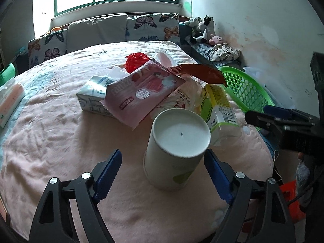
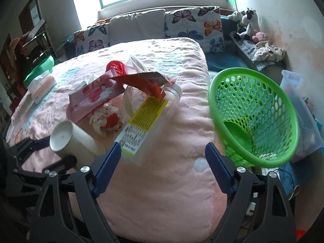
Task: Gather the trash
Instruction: 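Grasp the white paper cup with the left gripper while the right grasps the red wrapper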
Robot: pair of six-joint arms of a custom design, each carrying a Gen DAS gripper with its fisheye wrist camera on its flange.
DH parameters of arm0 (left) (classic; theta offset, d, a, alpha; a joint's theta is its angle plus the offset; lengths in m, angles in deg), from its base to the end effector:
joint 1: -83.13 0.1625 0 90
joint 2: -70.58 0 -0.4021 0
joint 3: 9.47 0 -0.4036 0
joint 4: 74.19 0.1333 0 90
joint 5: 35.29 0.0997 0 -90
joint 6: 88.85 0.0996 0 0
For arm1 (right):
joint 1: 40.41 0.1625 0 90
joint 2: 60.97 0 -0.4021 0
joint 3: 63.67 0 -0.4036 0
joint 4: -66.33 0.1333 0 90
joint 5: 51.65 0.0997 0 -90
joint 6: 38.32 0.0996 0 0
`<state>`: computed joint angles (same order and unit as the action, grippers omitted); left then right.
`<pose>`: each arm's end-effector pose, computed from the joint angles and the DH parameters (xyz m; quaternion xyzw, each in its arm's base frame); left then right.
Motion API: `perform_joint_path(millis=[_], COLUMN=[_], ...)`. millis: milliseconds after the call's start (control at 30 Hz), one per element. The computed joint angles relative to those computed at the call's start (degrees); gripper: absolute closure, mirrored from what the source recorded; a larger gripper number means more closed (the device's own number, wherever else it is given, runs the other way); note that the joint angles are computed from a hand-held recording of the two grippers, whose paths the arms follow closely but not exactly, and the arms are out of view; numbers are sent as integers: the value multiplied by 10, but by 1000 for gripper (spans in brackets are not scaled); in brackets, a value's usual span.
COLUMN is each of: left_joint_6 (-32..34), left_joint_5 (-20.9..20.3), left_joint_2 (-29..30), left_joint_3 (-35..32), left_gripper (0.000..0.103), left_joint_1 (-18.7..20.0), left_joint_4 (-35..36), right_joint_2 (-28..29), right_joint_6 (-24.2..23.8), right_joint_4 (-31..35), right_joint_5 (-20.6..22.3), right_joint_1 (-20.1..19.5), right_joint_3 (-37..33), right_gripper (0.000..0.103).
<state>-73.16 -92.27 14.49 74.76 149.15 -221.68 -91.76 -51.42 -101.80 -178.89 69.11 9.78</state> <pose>-0.1164 -0.7232 0.2819 0.2470 0.8969 -0.2621 0.2566 0.3259 -0.7008 0.0881 0.1601 -0.8936 0.3052 0.2875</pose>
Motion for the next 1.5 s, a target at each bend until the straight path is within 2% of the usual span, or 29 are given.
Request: perform_joint_path(millis=[100,200,400,533,667,733,867,933,967,1033,1133,1300,1500], left_joint_6=[4,15,17,13,9,10,10,8,8,7,6,2,3], left_joint_5=[-11,-14,-34,-44,-45,-47,-54,-60,-62,-67,-71,-81,-90], left_joint_2=[10,20,32,38,41,42,40,37,36,33,28,19,13], left_joint_3=[-12,-22,-39,-48,-54,-56,-59,-59,-58,-58,-59,-62,-71], left_gripper=[26,29,35,41,44,45,45,45,45,45,45,45,45], left_joint_1=[4,4,10,13,15,15,15,15,15,15,14,13,11], left_joint_4=[7,5,14,22,28,28,37,39,39,39,40,40,37], right_joint_2=[6,18,59,91,117,131,145,147,147,145,131,115,93], right_joint_6=[-11,-45,-140,-188,-211,-228,-235,-232,-231,-231,-224,-214,-214], right_joint_4=[15,18,37,81,126,143,172,184,185,177,160,133,83], right_joint_5=[14,28,53,71,78,76,80,81,81,78,90,94,99], right_joint_1=[-2,-2,-7,-15,-22,-25,-31,-33,-34,-34,-34,-32,-26], right_joint_3=[-22,-50,-130,-195,-246,-271,-299,-305,-306,-301,-277,-250,-211], right_gripper=[20,20,20,21,21,29,38,48,50,61,70,80,84])
